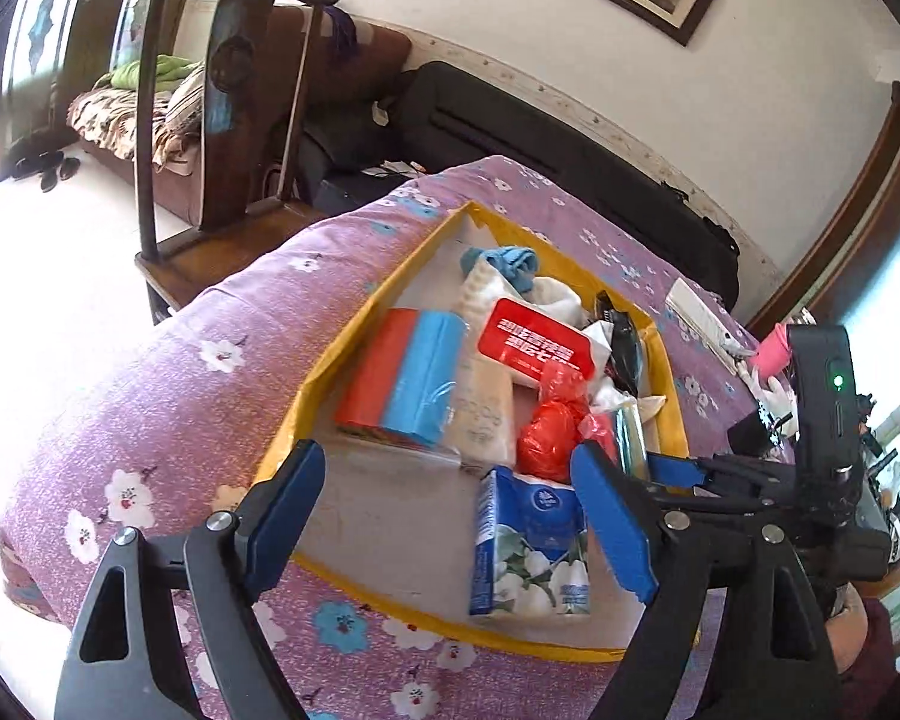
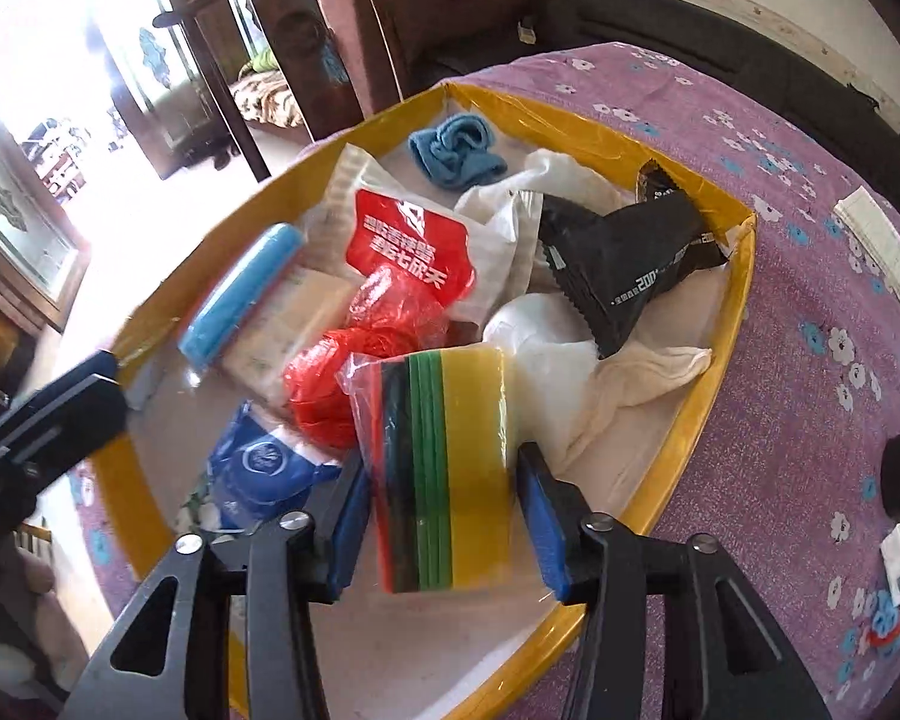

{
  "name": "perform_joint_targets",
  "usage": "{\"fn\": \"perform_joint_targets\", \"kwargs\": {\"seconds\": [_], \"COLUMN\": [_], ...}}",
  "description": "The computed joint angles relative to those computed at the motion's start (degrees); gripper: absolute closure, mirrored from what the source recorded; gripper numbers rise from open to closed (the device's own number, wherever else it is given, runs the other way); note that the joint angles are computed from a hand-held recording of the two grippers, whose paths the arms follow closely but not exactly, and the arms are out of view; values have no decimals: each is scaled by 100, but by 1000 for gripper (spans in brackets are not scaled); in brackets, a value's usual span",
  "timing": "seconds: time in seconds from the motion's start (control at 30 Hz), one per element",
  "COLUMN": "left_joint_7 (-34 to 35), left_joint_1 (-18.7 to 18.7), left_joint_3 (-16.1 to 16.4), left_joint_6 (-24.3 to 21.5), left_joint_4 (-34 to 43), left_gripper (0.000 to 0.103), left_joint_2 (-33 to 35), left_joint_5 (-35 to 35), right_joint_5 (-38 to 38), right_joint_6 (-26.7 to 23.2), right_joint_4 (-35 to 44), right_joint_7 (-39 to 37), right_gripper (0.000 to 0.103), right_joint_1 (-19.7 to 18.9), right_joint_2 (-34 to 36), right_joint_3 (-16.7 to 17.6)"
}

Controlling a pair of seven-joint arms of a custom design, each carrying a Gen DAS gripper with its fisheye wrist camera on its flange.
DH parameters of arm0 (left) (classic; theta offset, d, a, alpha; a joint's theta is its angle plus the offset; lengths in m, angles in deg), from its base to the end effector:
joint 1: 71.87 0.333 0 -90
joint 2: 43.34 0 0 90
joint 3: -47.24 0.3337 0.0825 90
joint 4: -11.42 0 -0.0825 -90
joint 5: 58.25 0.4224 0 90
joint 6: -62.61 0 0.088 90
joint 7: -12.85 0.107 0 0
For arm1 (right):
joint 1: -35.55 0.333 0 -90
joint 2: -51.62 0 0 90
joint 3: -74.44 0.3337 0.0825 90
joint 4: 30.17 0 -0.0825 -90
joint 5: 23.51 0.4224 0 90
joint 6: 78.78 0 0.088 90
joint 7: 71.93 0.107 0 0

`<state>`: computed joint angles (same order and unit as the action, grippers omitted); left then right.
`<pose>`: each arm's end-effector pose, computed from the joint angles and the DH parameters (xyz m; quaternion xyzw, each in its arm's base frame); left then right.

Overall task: Organize soft objects
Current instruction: 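Lower both packs into the yellow tray and open both tools, then grasp the white lemon-print tissue pack with the right tool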

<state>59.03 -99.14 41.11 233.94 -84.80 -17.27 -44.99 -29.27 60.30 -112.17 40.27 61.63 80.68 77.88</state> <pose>0.6321 -0.4206 0.4377 -0.6429 0.6421 -0.4077 0.0903 0.6887 0.3786 0.4573 -0.7422 0.6241 -0.1059 0.2199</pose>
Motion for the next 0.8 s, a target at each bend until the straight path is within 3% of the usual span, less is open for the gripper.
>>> {"fn": "perform_joint_targets", "kwargs": {"seconds": [0.07,0.13,0.23,0.43,0.6,0.8], "left_joint_7": [9,-107,-422,-714,-700,222], "left_joint_1": [8,-129,-377,-488,-602,-490], "left_joint_3": [-8,141,405,411,273,-399], "left_joint_6": [2,-77,-178,-284,-492,-673], "left_joint_4": [-19,-13,10,13,191,668], "left_gripper": [19,19,19,18,18,16], "left_joint_2": [-17,-51,-98,-196,-181,115], "left_joint_5": [-16,108,457,963,1365,1071], "right_joint_5": [95,35,-316,-1285,-1951,-2581], "right_joint_6": [211,475,883,1446,1581,1534], "right_joint_4": [-225,-547,-1214,-2917,-4322,-5781], "right_joint_7": [5,89,443,1787,3050,4394], "right_gripper": [38,29,24,19,19,19], "right_joint_1": [-50,-35,27,-181,-799,-1905], "right_joint_2": [-172,-430,-981,-2354,-3586,-5121], "right_joint_3": [35,-1,-155,-341,-288,48]}}
